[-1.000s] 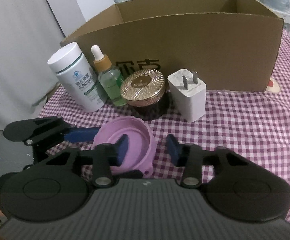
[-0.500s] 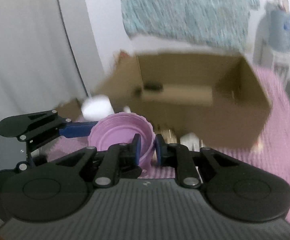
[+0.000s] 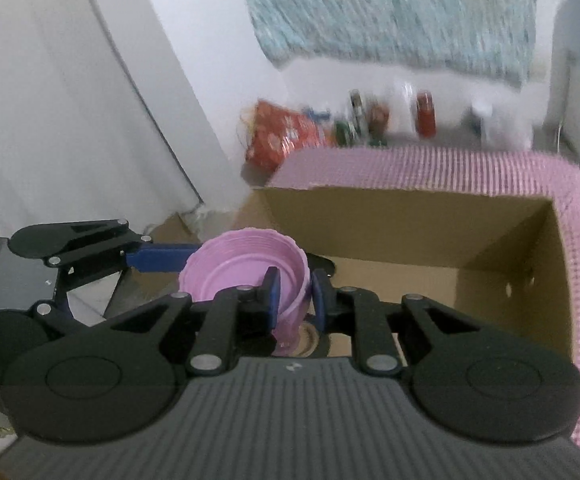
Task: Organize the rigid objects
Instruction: 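Carry the pink lid with the right gripper into the box and release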
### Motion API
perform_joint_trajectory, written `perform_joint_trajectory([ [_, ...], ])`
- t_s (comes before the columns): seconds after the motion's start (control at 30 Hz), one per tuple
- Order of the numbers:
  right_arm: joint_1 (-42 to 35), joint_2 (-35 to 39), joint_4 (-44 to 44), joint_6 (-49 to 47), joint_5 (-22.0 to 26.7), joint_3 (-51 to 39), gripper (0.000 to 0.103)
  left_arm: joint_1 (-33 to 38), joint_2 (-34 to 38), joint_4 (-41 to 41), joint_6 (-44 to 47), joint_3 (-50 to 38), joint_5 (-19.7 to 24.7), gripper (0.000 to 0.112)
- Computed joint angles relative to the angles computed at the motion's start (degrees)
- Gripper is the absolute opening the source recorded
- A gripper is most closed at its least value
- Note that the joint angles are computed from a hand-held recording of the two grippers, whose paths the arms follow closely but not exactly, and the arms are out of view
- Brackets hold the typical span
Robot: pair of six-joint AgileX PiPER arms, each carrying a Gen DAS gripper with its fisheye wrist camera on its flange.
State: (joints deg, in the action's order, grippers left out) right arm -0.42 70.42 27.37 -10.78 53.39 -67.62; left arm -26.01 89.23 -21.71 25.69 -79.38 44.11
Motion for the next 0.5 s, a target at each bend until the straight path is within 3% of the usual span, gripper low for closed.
perform_joint_trajectory([
  [0.13, -2.47, 11.03, 1.64, 0.14, 2.40, -5.92, 0.016, 0.49, 11.88, 3.29, -5.49, -12.81, 7.59, 0.074],
  [0.3, -3.59, 18.29, 2.69, -0.15, 2.02, -6.44, 0.016, 2.25, 23.70, 2.74, -10.60, -25.52, 16.99, 0.074],
  [0.5, -3.87, 23.96, 4.89, -1.43, -0.91, -5.28, 0.017, 1.35, 27.75, 5.40, -14.31, -27.52, 17.11, 0.074],
])
